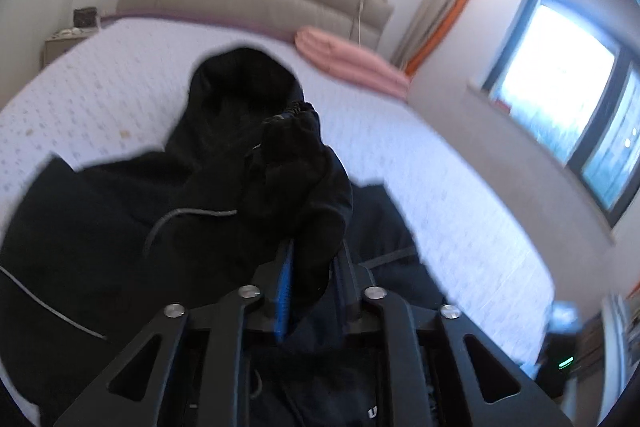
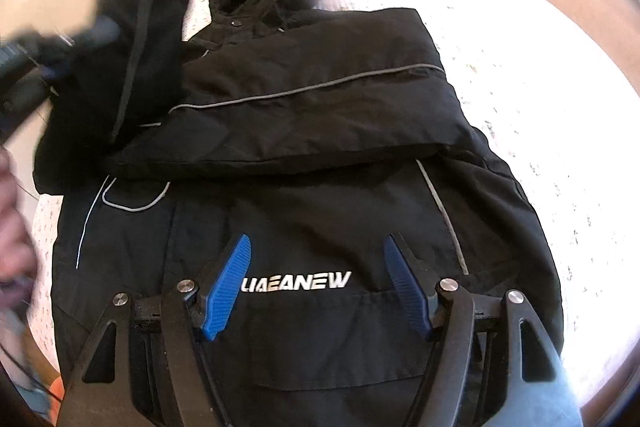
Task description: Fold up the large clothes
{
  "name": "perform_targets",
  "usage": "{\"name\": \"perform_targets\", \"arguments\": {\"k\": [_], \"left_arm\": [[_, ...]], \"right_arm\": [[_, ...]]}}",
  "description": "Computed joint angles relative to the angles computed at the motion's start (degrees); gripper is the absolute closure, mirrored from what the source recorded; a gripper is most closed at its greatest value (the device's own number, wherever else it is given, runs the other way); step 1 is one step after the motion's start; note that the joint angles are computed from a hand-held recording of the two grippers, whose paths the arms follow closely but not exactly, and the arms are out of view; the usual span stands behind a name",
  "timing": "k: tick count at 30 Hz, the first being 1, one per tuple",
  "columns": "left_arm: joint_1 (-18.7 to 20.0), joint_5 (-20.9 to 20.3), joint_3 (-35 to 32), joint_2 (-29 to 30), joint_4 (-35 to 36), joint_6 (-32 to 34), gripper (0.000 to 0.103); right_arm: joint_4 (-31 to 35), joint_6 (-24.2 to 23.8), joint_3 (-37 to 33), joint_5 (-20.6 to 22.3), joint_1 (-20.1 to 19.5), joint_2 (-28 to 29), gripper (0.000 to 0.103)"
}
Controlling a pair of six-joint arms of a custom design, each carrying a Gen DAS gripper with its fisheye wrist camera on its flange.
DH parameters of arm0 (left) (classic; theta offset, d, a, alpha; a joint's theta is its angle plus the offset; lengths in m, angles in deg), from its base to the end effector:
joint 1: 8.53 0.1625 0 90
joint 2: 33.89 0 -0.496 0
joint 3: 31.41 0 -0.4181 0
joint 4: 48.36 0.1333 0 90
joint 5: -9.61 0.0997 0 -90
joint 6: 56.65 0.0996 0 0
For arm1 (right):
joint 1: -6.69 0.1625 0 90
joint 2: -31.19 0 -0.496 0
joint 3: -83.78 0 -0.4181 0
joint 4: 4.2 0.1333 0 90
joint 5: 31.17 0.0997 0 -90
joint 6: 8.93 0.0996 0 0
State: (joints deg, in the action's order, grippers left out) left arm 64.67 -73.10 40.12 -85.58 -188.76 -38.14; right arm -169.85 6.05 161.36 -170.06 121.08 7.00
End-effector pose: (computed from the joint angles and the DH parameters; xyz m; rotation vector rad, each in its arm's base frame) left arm -0.1022 -0.8433 0.3754 0.8328 2.7834 -0.7907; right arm 0.3912 -0.7217 0.0073 -0.0167 -2.3534 0.7932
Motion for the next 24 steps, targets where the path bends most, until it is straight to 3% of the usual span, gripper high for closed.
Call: {"name": "perform_targets", "arguments": {"k": [1,2,3,4,8,13,18,24], "left_arm": [[0.16,-1.05,-0.82,0.94,2.01,-0.19,0.062],[0.71,-3.07,-1.26,1.48,5.14,-0.33,0.043],[0.75,-4.1,-1.51,2.05,7.09,-0.86,0.031],[1.18,-4.95,-2.11,2.62,10.02,-1.5,0.028],[1.63,-3.17,-0.83,2.74,12.69,-1.9,0.027],[3.13,-10.54,-0.38,-1.22,13.69,-3.21,0.027],[4.03,-5.17,-1.03,-3.27,10.52,-5.13,0.027],[5.63,-0.72,-4.06,-3.76,9.1,-6.64,0.027]], "right_arm": [[-0.16,0.04,0.23,0.07,-0.11,-0.12,0.031],[-0.24,0.2,0.49,0.2,-0.28,-0.31,0.031],[-0.31,0.43,0.81,0.43,-0.4,-0.55,0.031],[-0.28,0.61,0.96,0.73,-0.52,-0.68,0.031],[-0.32,0.66,1.19,1.77,-0.79,-1.24,0.031],[-3.3,-3.4,-0.51,4.79,-0.67,-1.81,0.031],[-2.11,-5.22,-6.59,18.0,-3.12,-0.81,0.031],[6.43,-3.6,-15.84,22.01,-5.2,3.08,0.03]]}}
